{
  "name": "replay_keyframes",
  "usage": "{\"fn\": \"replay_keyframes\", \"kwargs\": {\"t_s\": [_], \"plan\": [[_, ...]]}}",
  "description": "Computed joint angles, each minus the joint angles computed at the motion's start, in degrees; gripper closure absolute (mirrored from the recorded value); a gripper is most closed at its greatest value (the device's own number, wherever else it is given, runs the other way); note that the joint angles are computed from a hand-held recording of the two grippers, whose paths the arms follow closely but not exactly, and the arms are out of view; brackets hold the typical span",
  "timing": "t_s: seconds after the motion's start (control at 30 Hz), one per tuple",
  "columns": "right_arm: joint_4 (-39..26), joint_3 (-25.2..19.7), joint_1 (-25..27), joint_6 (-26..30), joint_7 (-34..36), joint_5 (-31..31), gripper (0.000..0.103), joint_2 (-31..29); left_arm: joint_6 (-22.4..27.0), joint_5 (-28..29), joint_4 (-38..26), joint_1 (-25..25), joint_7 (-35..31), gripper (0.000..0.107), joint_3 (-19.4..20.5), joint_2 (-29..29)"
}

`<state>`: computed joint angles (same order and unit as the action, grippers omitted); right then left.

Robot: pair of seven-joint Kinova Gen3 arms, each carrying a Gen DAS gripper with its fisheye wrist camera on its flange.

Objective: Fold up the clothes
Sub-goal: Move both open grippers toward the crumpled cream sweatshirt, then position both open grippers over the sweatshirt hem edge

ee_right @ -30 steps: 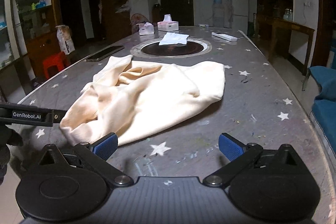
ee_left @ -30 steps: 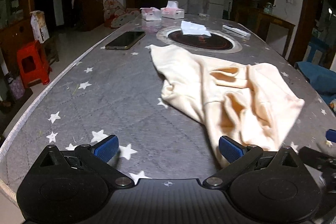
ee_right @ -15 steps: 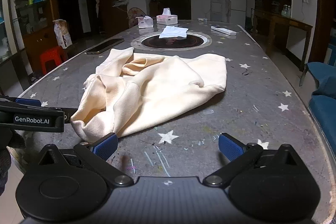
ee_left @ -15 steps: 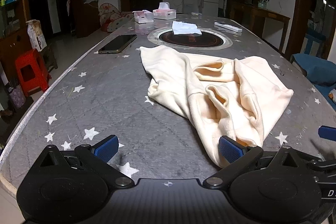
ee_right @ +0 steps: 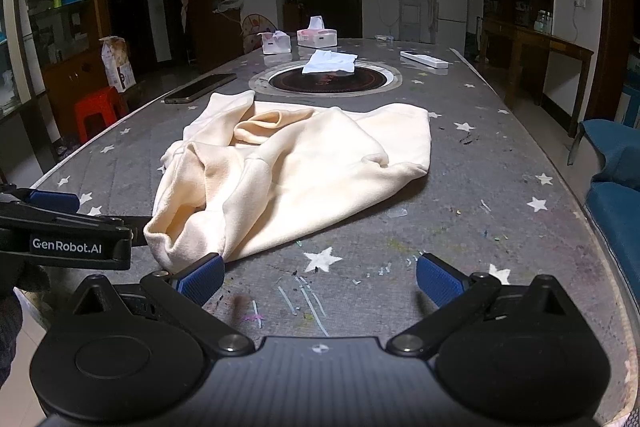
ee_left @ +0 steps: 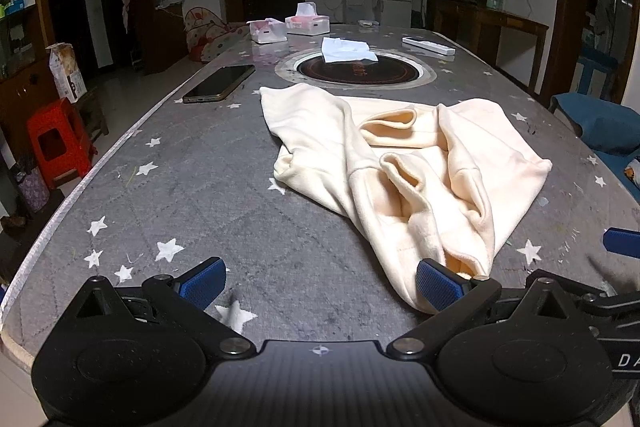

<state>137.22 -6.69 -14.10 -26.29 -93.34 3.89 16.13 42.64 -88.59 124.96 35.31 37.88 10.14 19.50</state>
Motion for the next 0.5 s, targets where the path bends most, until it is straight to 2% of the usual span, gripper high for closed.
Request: {"fn": "replay_keyframes", "kwargs": {"t_s": [0.5], "plan": [[0.1,0.0,-0.3,0.3,-0.1,0.0,0.000,-0.2,0.5,1.2,-0.7,0.8,-1.8,0.004,-0.2,0.3]]}}
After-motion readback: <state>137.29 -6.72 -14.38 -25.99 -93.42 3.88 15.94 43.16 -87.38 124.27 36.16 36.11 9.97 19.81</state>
